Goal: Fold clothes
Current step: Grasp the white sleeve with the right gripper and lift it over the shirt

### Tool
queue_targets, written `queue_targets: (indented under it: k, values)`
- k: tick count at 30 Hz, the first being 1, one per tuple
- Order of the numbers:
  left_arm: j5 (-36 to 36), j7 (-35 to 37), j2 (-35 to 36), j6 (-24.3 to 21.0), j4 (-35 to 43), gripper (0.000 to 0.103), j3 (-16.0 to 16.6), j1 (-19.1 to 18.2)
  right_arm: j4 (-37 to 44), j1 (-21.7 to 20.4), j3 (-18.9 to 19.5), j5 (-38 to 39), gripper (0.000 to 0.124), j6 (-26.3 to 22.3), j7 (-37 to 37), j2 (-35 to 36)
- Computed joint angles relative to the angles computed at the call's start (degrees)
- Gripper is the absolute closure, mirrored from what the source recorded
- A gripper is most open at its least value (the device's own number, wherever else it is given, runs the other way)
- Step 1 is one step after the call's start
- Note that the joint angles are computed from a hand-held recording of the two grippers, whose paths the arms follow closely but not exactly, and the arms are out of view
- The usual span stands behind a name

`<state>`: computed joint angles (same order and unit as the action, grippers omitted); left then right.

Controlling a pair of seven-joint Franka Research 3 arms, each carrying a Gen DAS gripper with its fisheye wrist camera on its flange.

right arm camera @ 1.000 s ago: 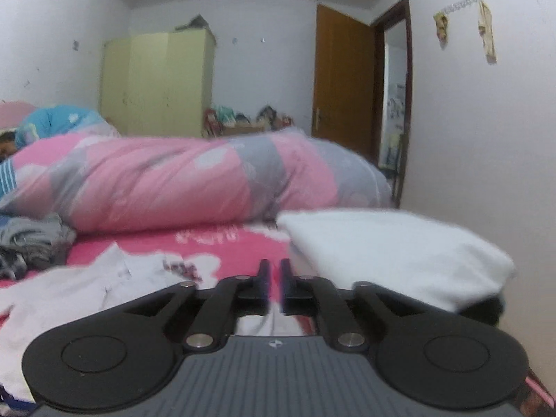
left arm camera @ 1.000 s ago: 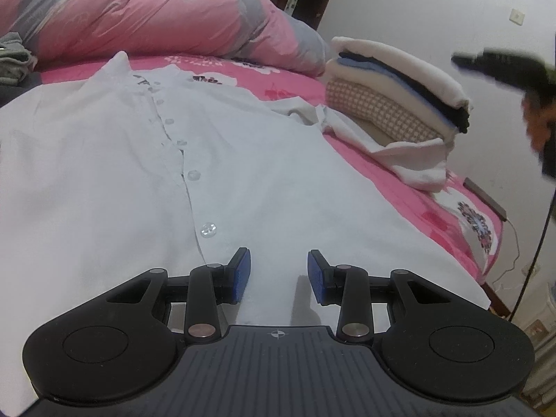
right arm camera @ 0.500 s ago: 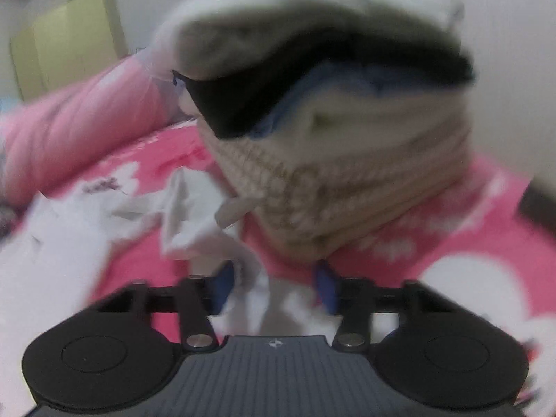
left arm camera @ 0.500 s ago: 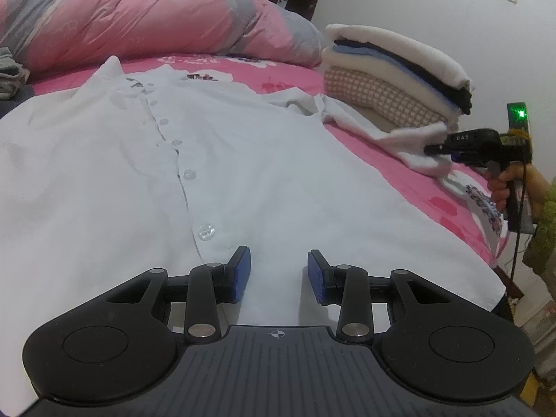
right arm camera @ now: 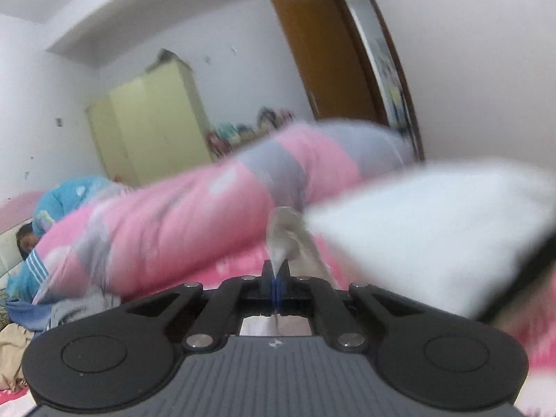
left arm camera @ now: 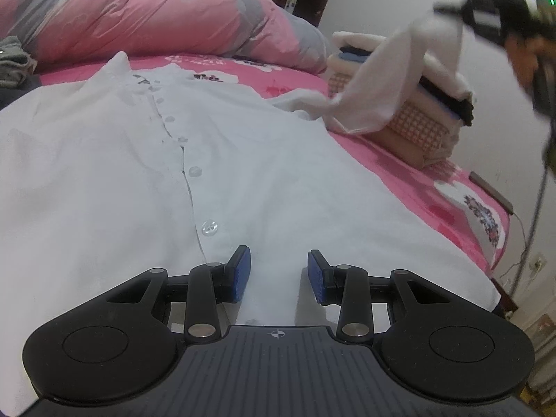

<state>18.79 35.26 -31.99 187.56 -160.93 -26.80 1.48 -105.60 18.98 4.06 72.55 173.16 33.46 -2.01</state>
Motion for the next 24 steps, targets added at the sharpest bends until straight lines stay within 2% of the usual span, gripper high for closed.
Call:
queue_targets:
  k: [3,7,10,14,20,24]
  values:
    - [-0.3,-0.3,0.0,1.1,-0.5,0.067,0.2,-0.1,7.1,0.2,1.0,-12.8,0.124,0.4,9.8,3.2]
    - [-0.9,0.1,0.4,2.9,-1.1,0.067,0.6,-0.1,14.0,0.8,1.9,-26.7,0.124,-1.5,19.9,6.0]
    - [-1.7,0.8,0.8,4.5,-1.7,0.067,1.2,-0.5,17.6,1.2,2.8,-33.1,0.124,-3.5,24.1,7.8]
    - [-3.1,2.0,1.4,6.5,-2.4,0.067,2.3,-1.3,21.2,2.0,4.7,-36.8,0.124,-6.4,24.4,9.4]
    - [-6.2,3.2,1.6,9.4,-3.7,0.067,3.0,-2.3,23.4,4.4,5.6,-43.2,0.124,-12.4,26.7,10.7]
    - [-8.5,2.8,-1.9,9.4,-5.9,0.067,3.6,-3.3,23.5,5.5,6.9,-43.5,0.124,-16.7,24.1,10.9]
